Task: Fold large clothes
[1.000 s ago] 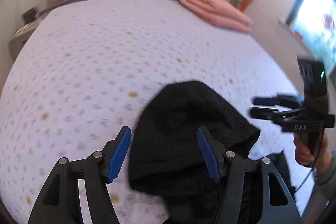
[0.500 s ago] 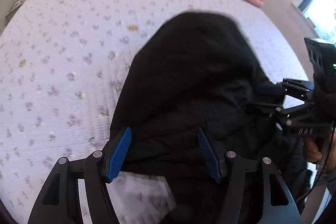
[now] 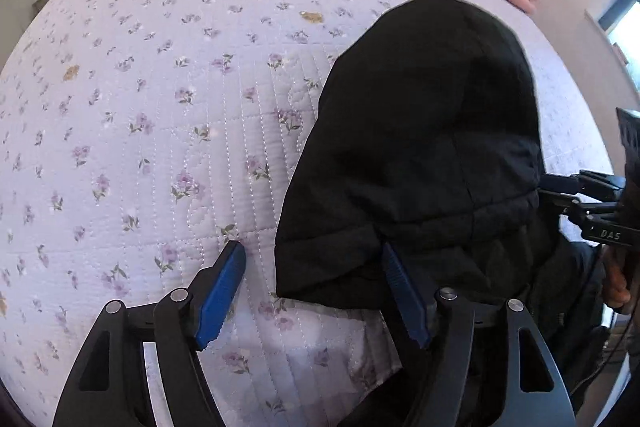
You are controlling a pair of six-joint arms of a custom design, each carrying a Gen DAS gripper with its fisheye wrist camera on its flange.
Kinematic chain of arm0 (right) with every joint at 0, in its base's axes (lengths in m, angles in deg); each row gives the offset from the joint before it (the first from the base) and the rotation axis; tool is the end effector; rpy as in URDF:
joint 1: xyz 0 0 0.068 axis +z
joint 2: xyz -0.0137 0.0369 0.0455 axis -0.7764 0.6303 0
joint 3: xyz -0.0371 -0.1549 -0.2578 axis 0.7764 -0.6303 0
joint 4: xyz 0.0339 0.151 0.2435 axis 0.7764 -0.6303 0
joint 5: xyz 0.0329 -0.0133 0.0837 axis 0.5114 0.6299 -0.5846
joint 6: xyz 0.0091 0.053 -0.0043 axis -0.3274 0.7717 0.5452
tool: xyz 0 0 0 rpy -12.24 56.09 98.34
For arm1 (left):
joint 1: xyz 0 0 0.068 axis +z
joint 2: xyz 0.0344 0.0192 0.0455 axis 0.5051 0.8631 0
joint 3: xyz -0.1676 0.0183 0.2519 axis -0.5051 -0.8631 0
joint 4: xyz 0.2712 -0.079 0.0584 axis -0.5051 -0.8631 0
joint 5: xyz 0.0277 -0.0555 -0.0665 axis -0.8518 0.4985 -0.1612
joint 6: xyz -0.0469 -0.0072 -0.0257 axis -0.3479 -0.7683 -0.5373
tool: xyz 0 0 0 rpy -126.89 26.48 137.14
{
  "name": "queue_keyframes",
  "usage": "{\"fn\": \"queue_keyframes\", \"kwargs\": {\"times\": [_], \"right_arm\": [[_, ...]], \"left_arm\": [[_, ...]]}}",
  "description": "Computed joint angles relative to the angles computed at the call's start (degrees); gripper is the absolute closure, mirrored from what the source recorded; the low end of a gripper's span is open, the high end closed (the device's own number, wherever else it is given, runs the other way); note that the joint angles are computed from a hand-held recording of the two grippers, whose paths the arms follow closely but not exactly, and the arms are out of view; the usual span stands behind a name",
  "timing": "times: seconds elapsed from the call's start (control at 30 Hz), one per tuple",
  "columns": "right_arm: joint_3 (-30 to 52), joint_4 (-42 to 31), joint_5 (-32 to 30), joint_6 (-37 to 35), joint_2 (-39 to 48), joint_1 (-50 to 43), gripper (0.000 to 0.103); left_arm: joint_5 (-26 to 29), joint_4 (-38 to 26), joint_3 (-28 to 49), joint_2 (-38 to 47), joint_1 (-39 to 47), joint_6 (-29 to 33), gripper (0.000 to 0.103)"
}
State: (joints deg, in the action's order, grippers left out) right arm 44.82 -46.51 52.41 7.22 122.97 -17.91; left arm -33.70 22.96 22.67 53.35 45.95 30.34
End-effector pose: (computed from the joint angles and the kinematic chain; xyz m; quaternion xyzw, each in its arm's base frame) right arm 0.1569 0.0985 0.1855 0.1087 0.9787 0.0758 0.1571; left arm 0.3877 0.0937 0.1911 0.3021 0.9315 -0.1613 0.1224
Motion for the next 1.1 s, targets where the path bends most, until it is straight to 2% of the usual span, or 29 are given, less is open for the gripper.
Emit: {"fn": "queue_keyframes", "kwargs": {"times": [0.07,0.13,0.17,0.23,0.37,0.4,0.43,0.5,0.6,0.67,0.8,0.9,0.93,0.97,1.0,1.03,1.07,1.1], "right_arm": [[0.2,-3.7,-3.7,-2.8,-5.0,-3.5,0.054],[-0.1,-6.6,-7.3,-6.0,-10.9,-8.3,0.051],[0.1,-8.7,-9.3,-7.7,-14.6,-11.3,0.044],[-0.2,-11.8,-14.7,-13.8,-19.0,-21.0,0.038],[-0.8,-15.9,-27.7,-27.7,-19.0,-42.9,0.038],[-0.8,-16.2,-29.7,-29.7,-17.9,-45.7,0.038],[-2.2,-12.5,-31.9,-28.8,-15.1,-45.9,0.038],[-3.3,-10.7,-36.9,-32.3,-11.1,-50.2,0.038],[-3.9,-7.9,-44.0,-35.9,-5.5,-53.1,0.038],[-4.2,-4.6,-46.6,-36.0,-3.3,-51.5,0.044],[-2.5,-1.1,-47.5,-37.3,1.5,-48.3,0.045],[-1.6,1.7,-49.2,-38.5,5.7,-48.6,0.046],[-2.8,5.1,-48.7,-35.9,6.4,-46.8,0.046],[-2.3,5.7,-48.4,-35.0,6.6,-46.2,0.048],[-2.6,7.4,-47.4,-33.3,6.6,-44.6,0.052],[-2.3,7.4,-45.9,-33.1,6.1,-43.4,0.058],[-2.0,7.0,-44.2,-32.5,4.6,-41.8,0.063],[-2.3,7.6,-42.6,-31.6,3.2,-40.3,0.067]], "left_arm": [[2.8,-4.0,2.3,-1.0,1.1,1.2,0.030],[4.7,-5.2,2.5,-3.1,2.6,2.8,0.029],[5.5,-6.5,4.0,-3.0,3.3,3.5,0.029],[7.6,-11.3,9.3,-1.2,4.3,4.4,0.029],[11.2,-15.3,17.9,3.1,4.0,-0.1,0.027],[11.8,-16.4,20.5,5.1,3.0,-2.4,0.027],[12.4,-17.8,21.9,6.2,2.1,-3.7,0.027],[13.0,-19.1,24.2,9.1,-0.8,-6.5,0.027],[13.0,-20.6,24.7,12.8,-4.2,-5.9,0.027],[13.0,-21.8,24.4,14.6,-6.0,-5.1,0.027],[12.2,-21.2,22.5,16.1,-9.0,-4.2,0.027],[11.9,-16.9,18.8,14.3,-10.6,-5.3,0.027],[11.8,-15.5,17.5,13.0,-10.9,-5.8,0.035],[11.5,-14.1,16.2,12.0,-11.2,-6.3,0.052],[11.2,-13.1,15.1,10.9,-11.3,-6.2,0.060],[11.4,-12.2,13.6,9.4,-11.2,-5.6,0.073],[11.5,-11.3,12.2,7.5,-11.0,-5.0,0.079],[10.9,-9.0,9.1,4.0,-10.9,-4.2,0.081]]}}
